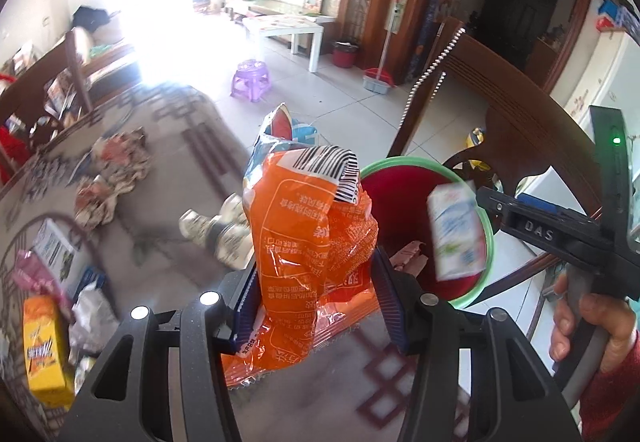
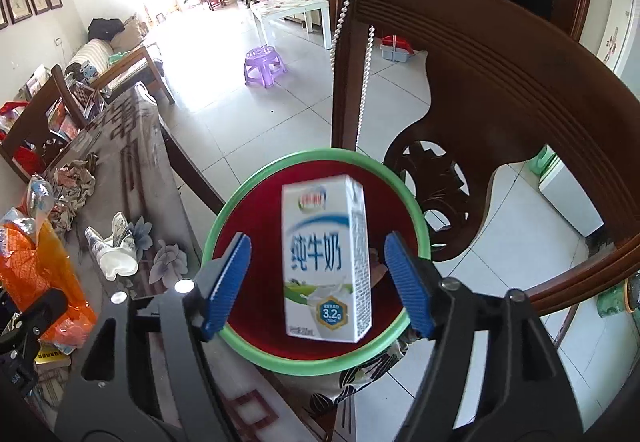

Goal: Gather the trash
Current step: 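Carry milk carton and orange bag to the red bucket and release both, then grasp the yellow snack box with the left gripper while the right grasps the paper cup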

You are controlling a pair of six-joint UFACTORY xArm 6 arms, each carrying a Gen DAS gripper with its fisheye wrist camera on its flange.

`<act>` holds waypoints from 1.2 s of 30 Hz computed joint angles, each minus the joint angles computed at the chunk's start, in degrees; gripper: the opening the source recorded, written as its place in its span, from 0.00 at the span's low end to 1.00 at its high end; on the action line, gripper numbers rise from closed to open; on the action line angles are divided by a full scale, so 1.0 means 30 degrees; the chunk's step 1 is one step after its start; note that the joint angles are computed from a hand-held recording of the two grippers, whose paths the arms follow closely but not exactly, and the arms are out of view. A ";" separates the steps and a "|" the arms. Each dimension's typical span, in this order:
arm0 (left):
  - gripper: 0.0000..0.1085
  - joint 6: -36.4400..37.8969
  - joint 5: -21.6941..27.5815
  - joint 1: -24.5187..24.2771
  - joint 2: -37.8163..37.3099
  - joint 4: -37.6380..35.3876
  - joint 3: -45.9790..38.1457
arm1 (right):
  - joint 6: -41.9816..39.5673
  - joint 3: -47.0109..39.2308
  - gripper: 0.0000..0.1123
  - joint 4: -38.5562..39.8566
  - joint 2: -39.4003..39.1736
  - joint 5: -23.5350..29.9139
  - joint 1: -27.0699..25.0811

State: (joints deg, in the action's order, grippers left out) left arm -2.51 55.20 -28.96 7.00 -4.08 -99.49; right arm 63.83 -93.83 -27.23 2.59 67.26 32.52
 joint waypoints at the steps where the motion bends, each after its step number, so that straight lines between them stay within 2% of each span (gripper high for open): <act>1: 0.45 0.0199 -0.0103 -0.0176 0.0404 0.0008 -0.0399 | 0.0224 0.0287 0.66 -0.0180 -0.0275 -0.0022 -0.0008; 11: 0.46 0.1916 0.1522 -0.1687 0.5498 -0.1310 -0.6668 | 0.3048 0.3121 0.73 -0.0515 -0.3517 0.1284 0.0605; 13: 0.53 0.2207 0.1982 -0.1885 0.6274 -0.1493 -0.7783 | 0.3395 0.3261 0.74 -0.0612 -0.3854 0.1778 0.0830; 14: 0.53 0.2312 0.2118 -0.1952 0.6551 -0.1601 -0.8201 | 0.3488 0.3240 0.74 -0.0752 -0.3949 0.2127 0.0974; 16: 0.65 0.2448 0.2212 -0.2011 0.6831 -0.1757 -0.8655 | 0.3701 0.3187 0.74 -0.1093 -0.4069 0.2717 0.1278; 17: 0.67 0.2494 0.2190 -0.2026 0.6981 -0.1896 -0.8904 | 0.3797 0.3123 0.74 -0.1247 -0.4112 0.3032 0.1425; 19: 0.72 0.2473 0.1779 -0.2062 0.6789 -0.1883 -0.8676 | 0.4050 0.3041 0.76 -0.1449 -0.4184 0.3493 0.1673; 23: 0.75 0.2554 0.1365 -0.1875 0.6002 -0.2046 -0.7803 | 0.4333 0.2741 0.77 -0.1887 -0.4140 0.4136 0.2219; 25: 0.84 0.2630 0.0797 -0.1656 0.4916 -0.2194 -0.6368 | 0.4240 0.2421 0.80 -0.2002 -0.3926 0.4372 0.2534; 26: 0.85 0.2691 0.0412 -0.1540 0.4292 -0.2260 -0.5516 | 0.4187 0.2232 0.81 -0.2052 -0.3758 0.4414 0.2688; 30: 0.85 0.2946 -0.0763 -0.0904 0.1230 -0.2471 -0.1521 | 0.3455 0.1186 0.87 -0.1918 -0.2859 0.4228 0.3430; 36: 0.85 0.2539 -0.1275 0.0696 -0.2696 -0.2623 0.3264 | 0.2748 -0.0680 0.87 -0.1722 -0.1094 0.3109 0.4715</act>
State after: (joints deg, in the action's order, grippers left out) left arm 5.10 51.38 -26.87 -1.08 -11.95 -89.70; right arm 72.07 -95.87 -32.40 -0.69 76.59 46.67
